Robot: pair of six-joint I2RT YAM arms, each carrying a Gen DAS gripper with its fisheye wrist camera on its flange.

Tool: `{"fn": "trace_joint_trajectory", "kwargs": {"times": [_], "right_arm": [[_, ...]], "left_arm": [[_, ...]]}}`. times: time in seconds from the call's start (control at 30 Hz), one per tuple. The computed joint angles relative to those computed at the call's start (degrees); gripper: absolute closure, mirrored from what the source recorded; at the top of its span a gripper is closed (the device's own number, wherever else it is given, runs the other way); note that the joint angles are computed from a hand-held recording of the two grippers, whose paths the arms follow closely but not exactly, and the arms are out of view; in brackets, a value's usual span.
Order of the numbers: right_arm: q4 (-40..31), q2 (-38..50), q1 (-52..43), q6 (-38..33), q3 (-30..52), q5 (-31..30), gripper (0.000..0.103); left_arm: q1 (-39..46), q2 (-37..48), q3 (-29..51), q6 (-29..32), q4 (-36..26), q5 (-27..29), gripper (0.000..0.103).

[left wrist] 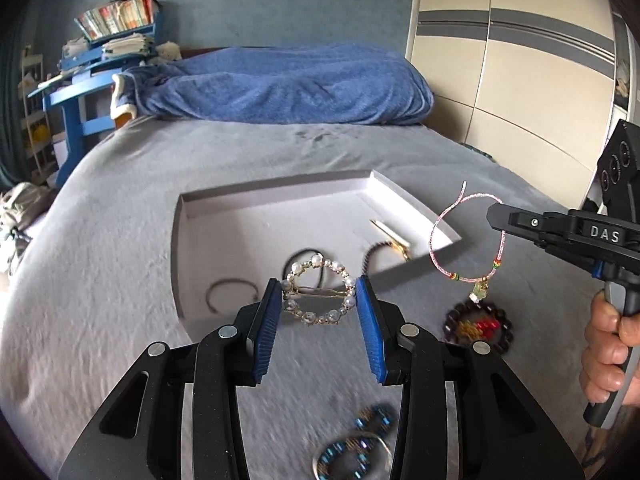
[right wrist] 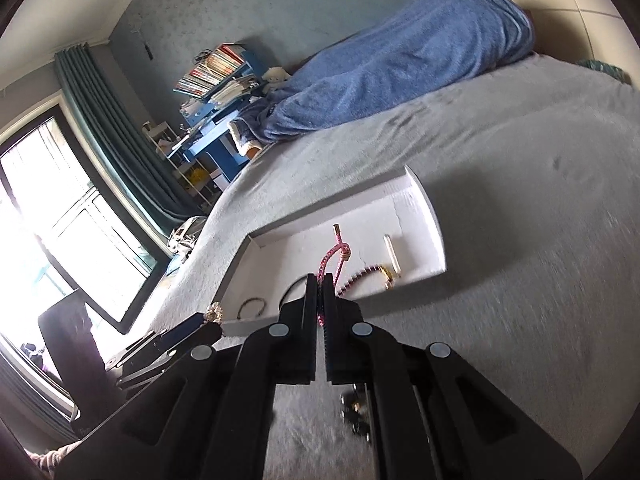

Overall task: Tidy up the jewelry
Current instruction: 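Lift the pink-cord bracelet with the right tool while the left tool grasps the pearl brooch, then carry both items over the tray and open both tools to release them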

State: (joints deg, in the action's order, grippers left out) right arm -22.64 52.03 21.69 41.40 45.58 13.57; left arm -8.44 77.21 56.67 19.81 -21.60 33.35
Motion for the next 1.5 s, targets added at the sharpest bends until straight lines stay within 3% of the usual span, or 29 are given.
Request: {"fn": "trace_joint_trajectory", "kwargs": {"times": [0.2, 0.53, 1.03, 1.27, 1.33, 1.4, 1.43, 1.5], "right_arm": [[5.76, 5.61, -3.48, -3.79, 1.71, -3.34, 0.100], [13.13, 16.42, -11.63, -6.98, 5.32, -11.37, 0.100], [14.67, 27.25, -17.77, -7.27, 8.34, -16.23, 0.100], [14.25, 27.28, -18.90, -5.87, 7.73, -16.80, 0.100], [14.15, 27.10, -19.15, -5.46, 7.54, -17.03, 0.099], [14.02, 26.70, -19.26, -5.36, 7.37, -16.92, 0.098], [14.06, 26.50, -19.35, -5.23, 7.22, -16.98, 0.095], [14.26, 26.17, -19.41, -5.07, 7.00, -16.85, 0.088]], "left_arm": [[-0.90, 6.31, 4.59, -2.72, 3.74, -1.53, 0.063], [-2.60, 18.00, 14.95, -5.82, 3.84, -5.61, 0.063], [-4.05, 30.18, 27.24, -5.92, -4.36, -11.41, 0.063], [-4.02, 30.21, 26.67, -6.02, -3.89, -11.88, 0.063], [-3.85, 29.73, 25.90, -6.06, -3.21, -11.36, 0.061], [-3.88, 29.34, 25.31, -6.21, -2.58, -11.08, 0.053], [-4.10, 28.78, 24.49, -6.13, -1.82, -11.40, 0.044], [-4.29, 28.07, 23.42, -5.63, -0.89, -11.02, 0.038]]}}
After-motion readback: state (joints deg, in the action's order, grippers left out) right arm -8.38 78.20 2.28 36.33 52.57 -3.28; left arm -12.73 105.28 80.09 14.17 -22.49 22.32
